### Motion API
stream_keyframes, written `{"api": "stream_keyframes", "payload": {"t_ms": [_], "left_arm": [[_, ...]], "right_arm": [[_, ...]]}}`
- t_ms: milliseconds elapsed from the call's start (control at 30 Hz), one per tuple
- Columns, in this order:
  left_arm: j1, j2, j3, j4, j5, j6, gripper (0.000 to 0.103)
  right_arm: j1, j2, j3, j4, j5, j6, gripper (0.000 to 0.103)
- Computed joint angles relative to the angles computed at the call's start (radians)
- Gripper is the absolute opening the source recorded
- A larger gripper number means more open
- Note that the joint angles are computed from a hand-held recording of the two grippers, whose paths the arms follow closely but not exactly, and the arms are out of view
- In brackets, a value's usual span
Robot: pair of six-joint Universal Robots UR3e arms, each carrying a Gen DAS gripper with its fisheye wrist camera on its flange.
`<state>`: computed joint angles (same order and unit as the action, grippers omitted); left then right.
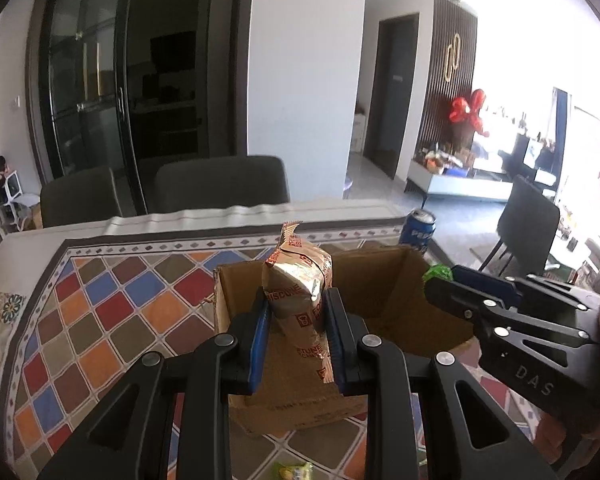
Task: Organize snacks
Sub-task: 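Carry both snacks into the cardboard box and open both tools, then move both tools back over the remaining snacks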
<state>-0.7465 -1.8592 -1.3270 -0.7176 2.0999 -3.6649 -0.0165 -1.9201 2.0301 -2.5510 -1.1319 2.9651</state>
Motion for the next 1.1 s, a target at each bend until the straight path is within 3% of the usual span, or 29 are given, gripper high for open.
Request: {"api": "stream_keyframes", "payload": {"t_ms": [200,300,333,433,733,1100], "left_arm": [[0.029,-0.068,0.096,-0.102,-0.015,0.01,0.03],[0.02,-0.067,0.085,-0.093,0.023,0.017,0.044],[0.015,-0.063,0.079,-0.091,0.034,0.015,0.048],[-0.019,-0.053,0.077,-0.109,0.078,0.001,0.051],[-0.141,0.003,0.05,-0.174,0.205,-0.088,0.057],[-0.307,0.073,-0.036,-0.235,0.304,-0.256,0.064]], "right_arm": [[0.037,0.109,-0.075,0.008,-0.051,0.016,0.026],[0.039,0.131,-0.088,0.021,-0.069,0.03,0.028],[0.034,0.128,-0.085,0.027,-0.07,0.032,0.033],[0.027,0.107,-0.066,0.03,-0.077,0.031,0.038],[-0.039,-0.106,0.035,0.111,-0.004,-0.012,0.038],[-0.206,-0.487,0.14,0.419,0.148,-0.137,0.038]]}}
